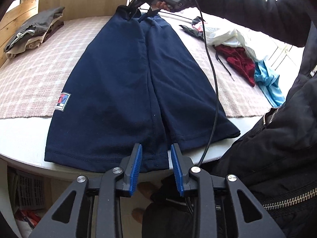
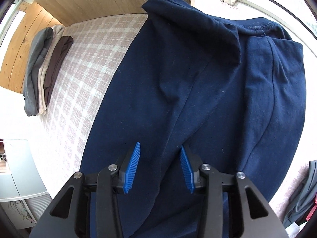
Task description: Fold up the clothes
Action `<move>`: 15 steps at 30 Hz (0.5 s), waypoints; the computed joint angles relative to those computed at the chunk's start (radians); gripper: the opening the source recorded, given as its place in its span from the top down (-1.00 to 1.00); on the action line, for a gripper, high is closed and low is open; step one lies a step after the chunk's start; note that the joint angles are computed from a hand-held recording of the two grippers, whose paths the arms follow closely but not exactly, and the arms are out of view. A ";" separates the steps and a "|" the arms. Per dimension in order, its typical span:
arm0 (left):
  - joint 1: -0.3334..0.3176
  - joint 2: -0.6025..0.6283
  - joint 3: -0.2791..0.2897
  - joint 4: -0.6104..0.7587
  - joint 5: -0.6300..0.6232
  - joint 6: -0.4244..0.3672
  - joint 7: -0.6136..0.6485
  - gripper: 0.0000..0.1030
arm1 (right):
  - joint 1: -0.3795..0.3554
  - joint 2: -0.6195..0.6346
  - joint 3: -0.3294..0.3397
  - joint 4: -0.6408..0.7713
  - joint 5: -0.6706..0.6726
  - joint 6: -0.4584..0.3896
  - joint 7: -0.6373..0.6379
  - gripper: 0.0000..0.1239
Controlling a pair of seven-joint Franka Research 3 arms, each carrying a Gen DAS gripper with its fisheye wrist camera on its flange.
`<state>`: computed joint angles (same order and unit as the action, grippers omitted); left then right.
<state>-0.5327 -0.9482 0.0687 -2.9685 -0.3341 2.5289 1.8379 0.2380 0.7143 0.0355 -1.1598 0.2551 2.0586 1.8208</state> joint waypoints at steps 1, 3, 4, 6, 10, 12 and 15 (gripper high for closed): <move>0.002 0.006 -0.015 0.000 0.012 -0.001 0.000 0.44 | 0.002 0.002 -0.002 0.004 -0.003 -0.003 0.004 0.34; 0.007 0.016 -0.042 0.001 0.039 -0.001 -0.003 0.44 | 0.007 0.004 -0.005 0.007 -0.008 -0.005 0.013 0.34; 0.010 0.021 -0.054 0.000 0.053 0.001 -0.006 0.44 | 0.010 0.004 -0.006 0.006 -0.012 -0.004 0.017 0.34; 0.013 0.014 -0.063 -0.005 0.074 0.002 -0.011 0.45 | 0.019 0.000 -0.011 -0.003 -0.027 0.008 0.020 0.35; 0.022 0.006 -0.061 -0.008 0.107 -0.007 -0.023 0.93 | 0.045 -0.015 -0.025 -0.034 -0.074 0.041 0.022 0.65; 0.014 0.003 -0.019 -0.005 0.085 -0.023 -0.014 0.93 | 0.045 -0.025 -0.022 -0.055 -0.074 0.060 0.024 0.85; 0.023 -0.025 0.014 -0.009 0.052 -0.038 -0.010 0.93 | 0.035 -0.046 -0.011 -0.085 -0.055 0.095 0.015 0.88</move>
